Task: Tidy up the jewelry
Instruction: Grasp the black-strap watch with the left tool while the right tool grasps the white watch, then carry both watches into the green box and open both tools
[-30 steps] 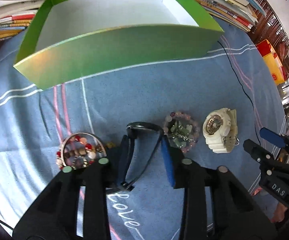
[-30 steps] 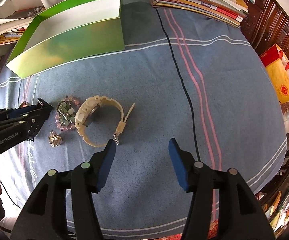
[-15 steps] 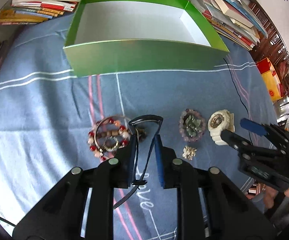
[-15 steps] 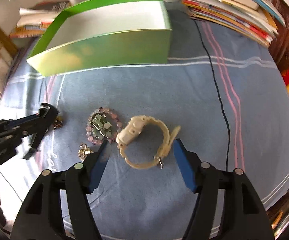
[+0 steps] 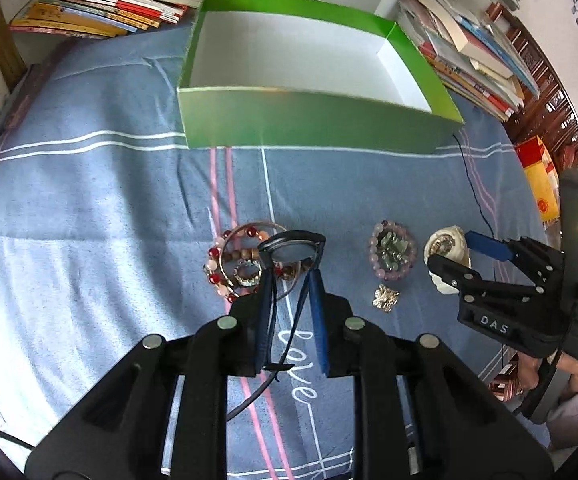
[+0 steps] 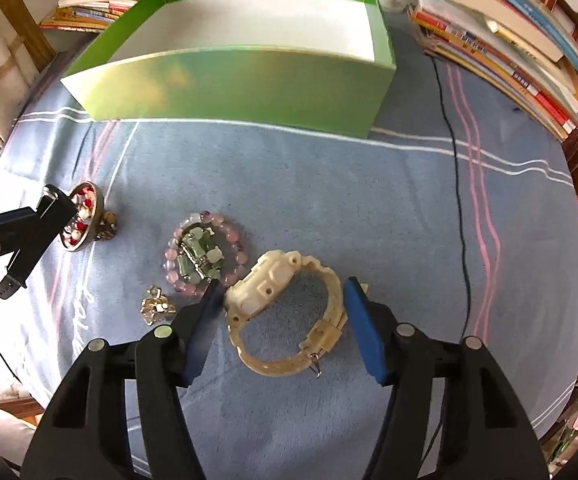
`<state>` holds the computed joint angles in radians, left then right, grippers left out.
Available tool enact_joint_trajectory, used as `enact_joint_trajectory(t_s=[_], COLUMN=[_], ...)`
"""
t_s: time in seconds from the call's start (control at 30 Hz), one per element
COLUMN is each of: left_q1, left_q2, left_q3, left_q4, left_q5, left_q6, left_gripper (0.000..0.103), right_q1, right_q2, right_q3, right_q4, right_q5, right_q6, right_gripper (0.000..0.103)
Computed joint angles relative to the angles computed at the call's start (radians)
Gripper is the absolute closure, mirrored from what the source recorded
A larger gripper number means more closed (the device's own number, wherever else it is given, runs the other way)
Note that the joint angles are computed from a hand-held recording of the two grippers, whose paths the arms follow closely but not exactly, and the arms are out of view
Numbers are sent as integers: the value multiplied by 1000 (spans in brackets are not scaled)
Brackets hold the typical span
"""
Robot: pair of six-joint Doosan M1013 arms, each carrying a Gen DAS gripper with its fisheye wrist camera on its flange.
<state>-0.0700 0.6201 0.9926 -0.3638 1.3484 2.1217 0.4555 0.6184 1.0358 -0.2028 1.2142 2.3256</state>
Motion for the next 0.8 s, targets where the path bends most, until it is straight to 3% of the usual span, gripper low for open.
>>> enact_joint_trajectory(t_s=[0.23,0.43,0.57,0.8], left_q1=[-2,3,1,-28], left_q2=[-4,-4,23,141], left_q3=[-9,-59,-142,-353], left_q4=[-6,-62,-102,-76], left_q5=[0,-19,-29,-21], left_q6=[-5,6,3,-72], left_gripper=[84,84,84,84], right_q1=[8,24,14,-15], right_q2=[0,-28,-19,88], right_q3=[-21,-48,-101,-268], right_q4=[-23,-105,-183,-216], right_q5=[12,-63,-136,-112], right_q6=[-3,34,49,1], right_gripper=[42,42,42,42])
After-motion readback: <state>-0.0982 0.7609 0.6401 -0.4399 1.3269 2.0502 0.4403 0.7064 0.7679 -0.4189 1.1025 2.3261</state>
